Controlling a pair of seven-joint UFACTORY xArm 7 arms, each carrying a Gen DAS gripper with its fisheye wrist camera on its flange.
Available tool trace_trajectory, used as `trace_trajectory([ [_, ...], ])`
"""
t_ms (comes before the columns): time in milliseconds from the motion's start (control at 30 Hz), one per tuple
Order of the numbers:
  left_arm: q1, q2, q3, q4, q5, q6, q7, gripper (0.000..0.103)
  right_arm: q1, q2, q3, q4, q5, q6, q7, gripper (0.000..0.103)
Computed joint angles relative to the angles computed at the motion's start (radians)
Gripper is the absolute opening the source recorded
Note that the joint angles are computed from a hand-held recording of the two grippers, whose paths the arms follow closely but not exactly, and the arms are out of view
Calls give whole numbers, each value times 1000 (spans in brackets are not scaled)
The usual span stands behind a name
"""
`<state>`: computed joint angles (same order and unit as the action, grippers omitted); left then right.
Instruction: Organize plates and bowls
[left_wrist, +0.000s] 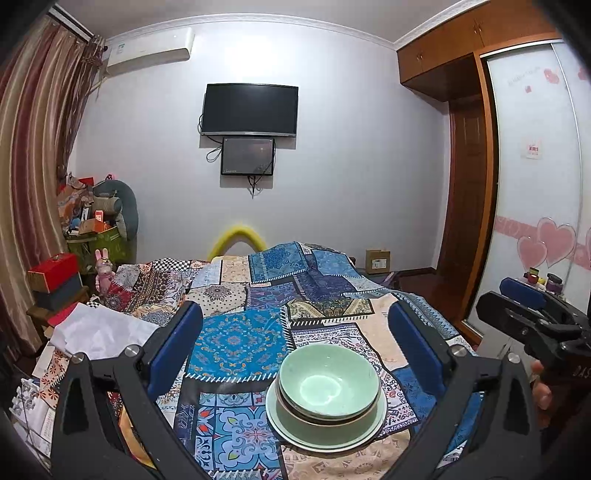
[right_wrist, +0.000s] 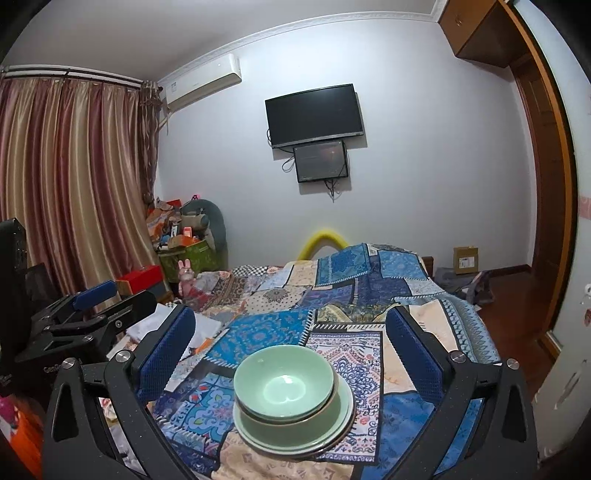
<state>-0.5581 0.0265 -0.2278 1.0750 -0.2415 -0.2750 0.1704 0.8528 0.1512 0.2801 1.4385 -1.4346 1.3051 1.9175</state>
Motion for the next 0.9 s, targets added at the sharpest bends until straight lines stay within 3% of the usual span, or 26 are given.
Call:
trace_trajectory([
  [533,49,2,-13,-2,186,14,-173,102,-2,-7,2,-17,-1,-7,21,103],
  [900,49,2,-9,-2,211,15,-198,102,-7,-14,8,-20,0,-10,21,103],
])
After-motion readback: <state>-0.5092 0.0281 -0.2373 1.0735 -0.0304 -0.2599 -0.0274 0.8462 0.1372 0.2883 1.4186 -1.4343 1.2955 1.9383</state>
